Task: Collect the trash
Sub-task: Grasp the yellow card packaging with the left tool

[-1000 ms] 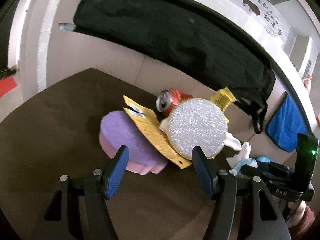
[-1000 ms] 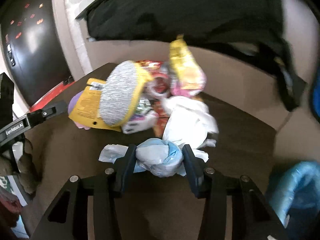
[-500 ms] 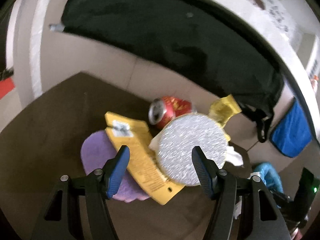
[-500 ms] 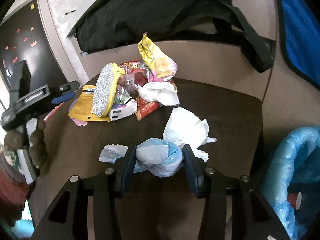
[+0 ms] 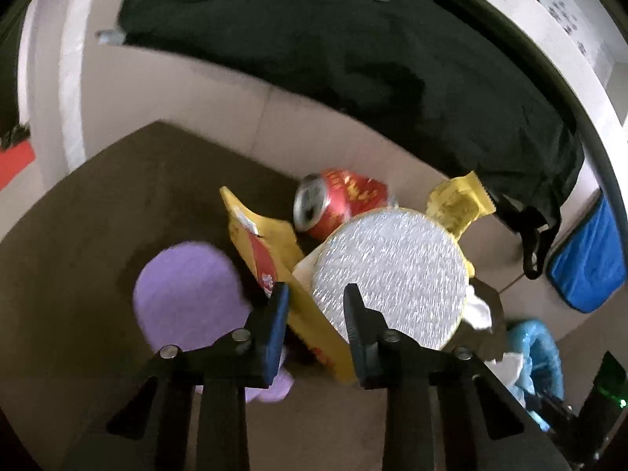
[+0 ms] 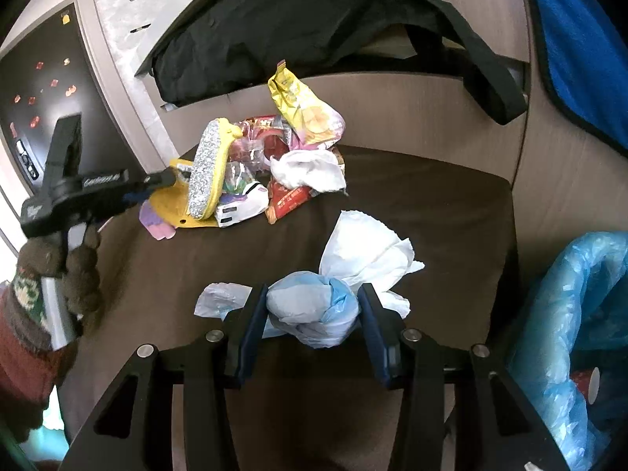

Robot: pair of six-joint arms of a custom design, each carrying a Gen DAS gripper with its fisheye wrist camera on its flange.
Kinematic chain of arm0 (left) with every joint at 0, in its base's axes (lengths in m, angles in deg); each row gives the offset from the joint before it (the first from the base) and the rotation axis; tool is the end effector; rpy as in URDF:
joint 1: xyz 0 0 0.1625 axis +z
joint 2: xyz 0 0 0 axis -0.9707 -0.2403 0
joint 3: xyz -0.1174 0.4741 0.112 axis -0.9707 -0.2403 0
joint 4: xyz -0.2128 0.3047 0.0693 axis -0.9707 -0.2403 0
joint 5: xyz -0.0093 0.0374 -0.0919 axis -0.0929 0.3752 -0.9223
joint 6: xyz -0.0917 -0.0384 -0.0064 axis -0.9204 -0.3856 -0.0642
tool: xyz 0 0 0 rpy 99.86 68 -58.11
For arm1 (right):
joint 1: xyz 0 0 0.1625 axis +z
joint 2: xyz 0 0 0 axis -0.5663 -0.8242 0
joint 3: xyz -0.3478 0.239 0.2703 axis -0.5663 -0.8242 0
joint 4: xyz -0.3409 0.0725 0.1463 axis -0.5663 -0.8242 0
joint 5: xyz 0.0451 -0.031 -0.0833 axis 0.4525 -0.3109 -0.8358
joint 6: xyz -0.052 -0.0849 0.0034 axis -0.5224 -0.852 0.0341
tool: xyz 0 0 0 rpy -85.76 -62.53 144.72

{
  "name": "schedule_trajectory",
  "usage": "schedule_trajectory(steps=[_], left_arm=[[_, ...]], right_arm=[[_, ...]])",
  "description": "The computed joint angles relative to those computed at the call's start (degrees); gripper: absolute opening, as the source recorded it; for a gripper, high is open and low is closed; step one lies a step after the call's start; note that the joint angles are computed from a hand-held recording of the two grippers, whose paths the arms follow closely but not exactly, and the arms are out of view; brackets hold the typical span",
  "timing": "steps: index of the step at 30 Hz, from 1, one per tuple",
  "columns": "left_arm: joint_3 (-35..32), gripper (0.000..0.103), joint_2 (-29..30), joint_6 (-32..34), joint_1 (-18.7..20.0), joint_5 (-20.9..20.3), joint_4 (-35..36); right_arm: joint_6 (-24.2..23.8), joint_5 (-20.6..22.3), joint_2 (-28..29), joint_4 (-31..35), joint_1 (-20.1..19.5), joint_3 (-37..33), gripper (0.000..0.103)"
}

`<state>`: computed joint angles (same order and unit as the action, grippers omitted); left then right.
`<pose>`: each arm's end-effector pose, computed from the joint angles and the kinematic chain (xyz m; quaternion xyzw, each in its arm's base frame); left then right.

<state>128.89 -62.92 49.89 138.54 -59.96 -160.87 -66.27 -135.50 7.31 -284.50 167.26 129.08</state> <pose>-0.0630 -0.4846 0.3233 0.2194 0.9310 -0.2653 0.1212 0.3404 -0.2826 0.0315 0.1043 -0.8869 0.3734 0.2513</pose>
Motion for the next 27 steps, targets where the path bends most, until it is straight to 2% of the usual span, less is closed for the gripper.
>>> schedule_trajectory(steps=[4, 8, 13, 17, 19, 20, 21, 22, 27], left_arm=[[-1.4, 0.030, 3.7, -2.3, -0.3, 4.6, -2.0], [-2.7, 0.030, 4.1, -5.4, 1.6, 4.3, 0.5], [-2.1, 0.030, 1.4, -7.4, 0.9, 5.8, 4.6], [-0.2, 0.030, 0.7, -3.8, -0.3, 8.7, 4.2], [-0.1, 0.029, 0.6, -2.4, 0.1, 7.1, 3.9], [-0.7, 0.026, 0.5, -2.2, 0.9, 4.8, 4.7], [-1.1, 0.019, 0.6, -2.2, 1.6, 3.4, 5.3], [-1.6, 0.019, 0.8, -2.4, 2.0, 3.2, 5.9], [-1.0, 0.016, 2.0, -1.7, 0.3, 8.3, 5.7]], right_arm=[[0.3, 0.6, 0.3, -1.2, -0.1, 0.4, 0.044], [-0.3, 0.4, 0.8, -1.8, 0.2, 0.4, 0.044], [-1.0, 0.8, 1.0, -3.2, 0.0, 0.5, 0.044], [-1.0, 0.8, 1.7, -4.9, 0.0, 0.8, 0.044], [-1.0, 0.9, 1.7, -5.0, 0.0, 0.9, 0.044], [-0.8, 1.1, 1.6, -5.0, 0.0, 1.0, 0.044], [-0.7, 1.3, 1.6, -5.0, 0.0, 1.0, 0.044], [-0.5, 1.4, 1.6, -5.0, 0.1, 1.1, 0.044], [0.1, 0.7, 1.4, -4.2, 0.6, 1.1, 0.044]])
